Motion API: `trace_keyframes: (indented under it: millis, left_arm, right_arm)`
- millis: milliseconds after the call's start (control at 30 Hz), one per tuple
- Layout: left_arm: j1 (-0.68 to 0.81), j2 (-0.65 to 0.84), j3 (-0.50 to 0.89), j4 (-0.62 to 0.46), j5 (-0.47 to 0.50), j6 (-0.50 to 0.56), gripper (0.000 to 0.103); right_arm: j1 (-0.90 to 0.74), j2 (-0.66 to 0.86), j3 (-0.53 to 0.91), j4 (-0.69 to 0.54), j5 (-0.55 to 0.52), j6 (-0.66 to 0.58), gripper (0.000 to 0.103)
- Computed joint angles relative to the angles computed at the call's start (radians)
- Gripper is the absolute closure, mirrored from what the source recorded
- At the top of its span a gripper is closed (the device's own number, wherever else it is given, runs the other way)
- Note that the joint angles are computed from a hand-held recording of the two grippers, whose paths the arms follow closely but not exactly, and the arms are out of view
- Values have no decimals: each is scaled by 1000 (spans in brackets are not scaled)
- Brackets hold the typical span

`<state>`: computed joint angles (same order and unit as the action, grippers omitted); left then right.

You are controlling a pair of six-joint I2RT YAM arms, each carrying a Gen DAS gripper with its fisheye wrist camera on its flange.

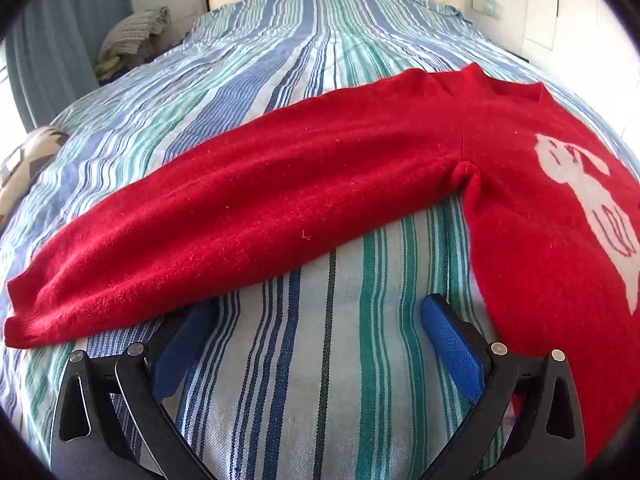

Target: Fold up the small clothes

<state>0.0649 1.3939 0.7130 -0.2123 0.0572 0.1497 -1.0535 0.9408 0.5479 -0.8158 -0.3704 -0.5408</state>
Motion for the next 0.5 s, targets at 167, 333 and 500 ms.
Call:
trace_keyframes:
  millis: [167, 333, 500]
  left_arm:
    - [-11, 17, 15, 4, -8, -6, 0]
    - [-10, 18, 15, 4, -8, -6, 0]
    - [-10, 16, 14, 3, -8, -6, 0]
  right_arm:
    - [-1, -4, -3, 2, 0, -2, 0]
    - [5, -11, -6, 5, 6, 6, 0]
    - [5, -12, -8, 5, 4, 6, 0]
